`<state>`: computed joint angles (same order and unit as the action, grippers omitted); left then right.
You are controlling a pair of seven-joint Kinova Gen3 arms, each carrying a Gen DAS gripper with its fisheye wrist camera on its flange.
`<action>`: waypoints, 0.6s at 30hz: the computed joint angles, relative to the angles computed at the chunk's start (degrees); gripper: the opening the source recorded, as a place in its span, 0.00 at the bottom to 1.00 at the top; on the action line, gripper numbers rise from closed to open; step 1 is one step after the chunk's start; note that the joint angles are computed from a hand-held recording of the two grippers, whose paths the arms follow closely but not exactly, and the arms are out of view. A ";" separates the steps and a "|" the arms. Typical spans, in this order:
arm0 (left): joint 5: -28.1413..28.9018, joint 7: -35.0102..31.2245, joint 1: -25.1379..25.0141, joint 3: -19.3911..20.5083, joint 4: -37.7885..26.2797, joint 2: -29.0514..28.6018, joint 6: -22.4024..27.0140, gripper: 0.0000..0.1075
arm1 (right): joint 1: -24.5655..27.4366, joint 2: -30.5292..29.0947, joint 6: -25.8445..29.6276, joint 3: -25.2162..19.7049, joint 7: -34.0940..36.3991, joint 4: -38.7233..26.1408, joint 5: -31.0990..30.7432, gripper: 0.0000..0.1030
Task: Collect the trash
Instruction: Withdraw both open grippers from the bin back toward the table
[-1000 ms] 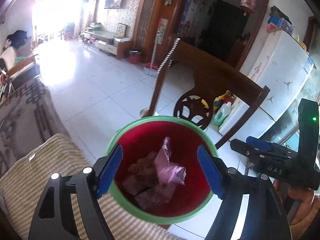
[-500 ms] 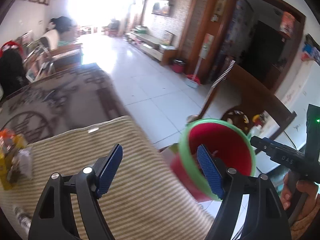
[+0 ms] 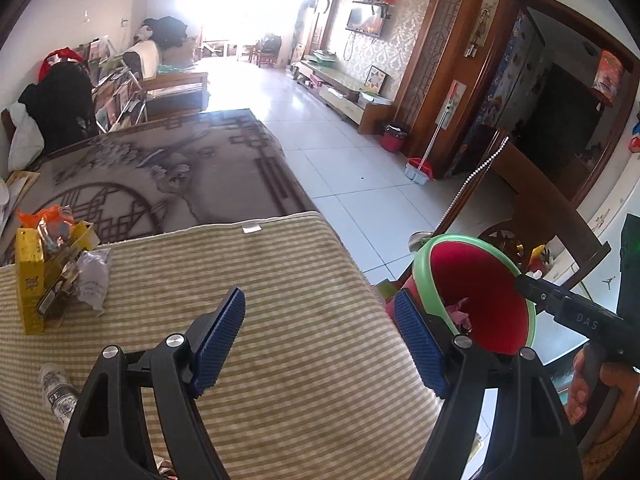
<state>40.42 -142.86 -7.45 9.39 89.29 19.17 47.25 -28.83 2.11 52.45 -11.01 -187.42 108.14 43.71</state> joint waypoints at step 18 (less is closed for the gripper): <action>-0.55 0.37 -0.03 -0.30 1.42 -0.05 -0.39 0.68 | -0.31 -0.56 0.15 -0.69 -0.28 1.05 -0.92 0.72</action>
